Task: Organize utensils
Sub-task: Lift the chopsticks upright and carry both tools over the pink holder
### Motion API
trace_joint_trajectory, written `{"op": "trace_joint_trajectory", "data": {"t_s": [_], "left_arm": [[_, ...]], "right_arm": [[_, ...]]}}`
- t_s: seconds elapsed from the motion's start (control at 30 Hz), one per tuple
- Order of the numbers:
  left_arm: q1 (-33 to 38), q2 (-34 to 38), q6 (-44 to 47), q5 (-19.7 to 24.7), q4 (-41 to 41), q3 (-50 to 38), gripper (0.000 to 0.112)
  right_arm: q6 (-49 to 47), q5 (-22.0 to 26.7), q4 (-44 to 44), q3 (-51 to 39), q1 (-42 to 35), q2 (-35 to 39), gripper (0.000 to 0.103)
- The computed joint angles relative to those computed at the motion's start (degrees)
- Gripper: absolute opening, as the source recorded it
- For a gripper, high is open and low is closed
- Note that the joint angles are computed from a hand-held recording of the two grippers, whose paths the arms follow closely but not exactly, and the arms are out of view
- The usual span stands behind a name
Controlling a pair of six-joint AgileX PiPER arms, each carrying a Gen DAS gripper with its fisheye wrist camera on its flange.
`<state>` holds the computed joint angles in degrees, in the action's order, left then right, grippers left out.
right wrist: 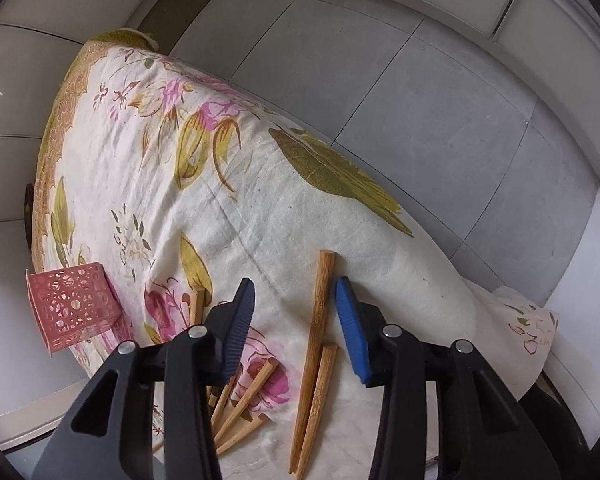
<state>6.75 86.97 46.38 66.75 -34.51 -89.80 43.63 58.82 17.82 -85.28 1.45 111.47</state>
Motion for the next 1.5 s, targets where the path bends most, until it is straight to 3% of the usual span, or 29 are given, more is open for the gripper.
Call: {"op": "trace_joint_trajectory", "data": {"t_s": [0.1, 0.17, 0.27, 0.4, 0.53, 0.73, 1.0, 1.13, 1.5], "left_arm": [[2.27, -1.14, 1.88, 0.89, -2.9, 0.35, 0.007], [3.41, -1.4, 2.87, 1.51, -4.15, 0.46, 0.007], [4.84, -1.9, 3.72, 1.61, -5.35, 1.14, 0.007], [6.69, -2.64, 4.52, 2.03, -6.81, 1.74, 0.007], [8.14, -2.81, 3.84, 1.84, -7.9, 1.77, 0.007], [8.28, -3.2, 1.74, 0.72, -8.51, 1.78, 0.007], [4.73, -3.07, -3.84, -1.5, -7.18, -1.05, 0.007], [1.69, -0.27, -9.4, -3.54, -4.36, -6.5, 0.007], [-6.04, 10.04, -26.4, -13.92, 8.28, -23.87, 0.006]], "right_arm": [[3.81, 3.96, -6.07, -5.24, 3.13, 2.59, 0.026], [4.31, 6.04, -7.8, -8.04, 4.92, 4.45, 0.01], [3.31, 5.21, -7.42, -8.49, 5.84, 4.78, 0.008], [1.55, 0.08, -3.56, -3.93, 5.23, 2.03, 0.008], [0.8, -5.69, -3.0, 1.92, 6.38, -4.08, 0.008], [1.14, -9.66, -7.16, 7.16, 11.15, -14.97, 0.008], [0.1, -7.85, -10.39, 6.54, 13.84, -26.66, 0.008], [-1.23, -6.28, -9.96, 2.39, 13.07, -29.7, 0.008], [-6.0, -5.75, -6.09, -12.1, 8.24, -26.05, 0.008]]}}
